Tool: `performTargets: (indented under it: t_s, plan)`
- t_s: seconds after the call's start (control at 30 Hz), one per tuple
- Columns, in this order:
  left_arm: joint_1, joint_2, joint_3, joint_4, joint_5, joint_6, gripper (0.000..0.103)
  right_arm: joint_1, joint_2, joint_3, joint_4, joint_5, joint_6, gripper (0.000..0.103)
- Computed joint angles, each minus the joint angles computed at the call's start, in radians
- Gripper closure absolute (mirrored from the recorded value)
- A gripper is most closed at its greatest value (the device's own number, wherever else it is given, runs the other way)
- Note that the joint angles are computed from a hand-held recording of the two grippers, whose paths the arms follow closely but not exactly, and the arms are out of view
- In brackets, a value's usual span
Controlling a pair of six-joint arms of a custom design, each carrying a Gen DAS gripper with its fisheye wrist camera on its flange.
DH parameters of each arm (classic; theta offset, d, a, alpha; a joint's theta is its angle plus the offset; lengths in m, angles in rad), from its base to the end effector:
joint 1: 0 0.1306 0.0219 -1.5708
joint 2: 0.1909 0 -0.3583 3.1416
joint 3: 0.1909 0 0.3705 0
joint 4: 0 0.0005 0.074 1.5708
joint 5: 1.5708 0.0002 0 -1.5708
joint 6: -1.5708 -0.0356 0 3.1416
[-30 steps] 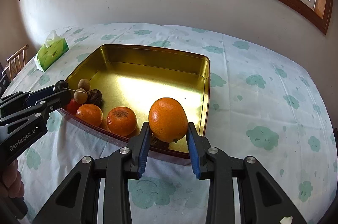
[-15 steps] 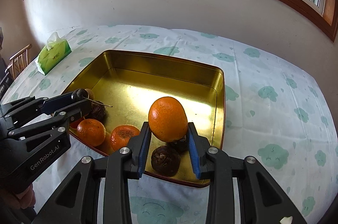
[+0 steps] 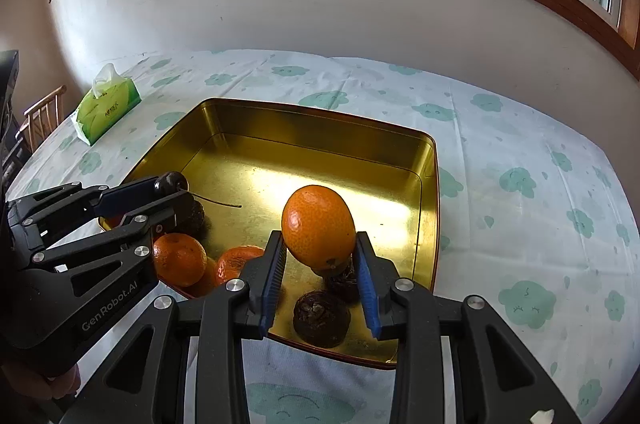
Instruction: Organize fruits
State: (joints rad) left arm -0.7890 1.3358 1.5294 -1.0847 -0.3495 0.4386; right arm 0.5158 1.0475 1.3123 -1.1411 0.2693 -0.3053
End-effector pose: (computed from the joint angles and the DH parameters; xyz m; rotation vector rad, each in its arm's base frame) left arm 0.3162 -0.3019 0.4761 0.2697 2.3797 -0.1418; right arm 0.2935 0.1549 0.4829 -0.1352 2.4016 0.0486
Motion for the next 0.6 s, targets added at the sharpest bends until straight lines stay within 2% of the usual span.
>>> performTargets:
  t_s: [0.2,0.37,0.53,0.6]
  plan:
    - [0.0,-0.012,-0.009,-0.007,0.001,0.008,0.074,0.002,-0.002,0.002,-0.003,0.005,-0.011,0.07]
    - [-0.009,-0.024,-0.016,-0.012,-0.006,0.013,0.074,-0.004,-0.016,0.001,-0.008,-0.001,-0.027,0.065]
    - [-0.028,-0.039,-0.021,-0.031,-0.025,0.025,0.074,0.012,-0.033,-0.001,-0.03,0.021,-0.044,0.055]
    - [-0.035,-0.05,-0.027,-0.039,-0.027,0.037,0.074,0.024,-0.048,-0.007,-0.037,0.035,-0.054,0.055]
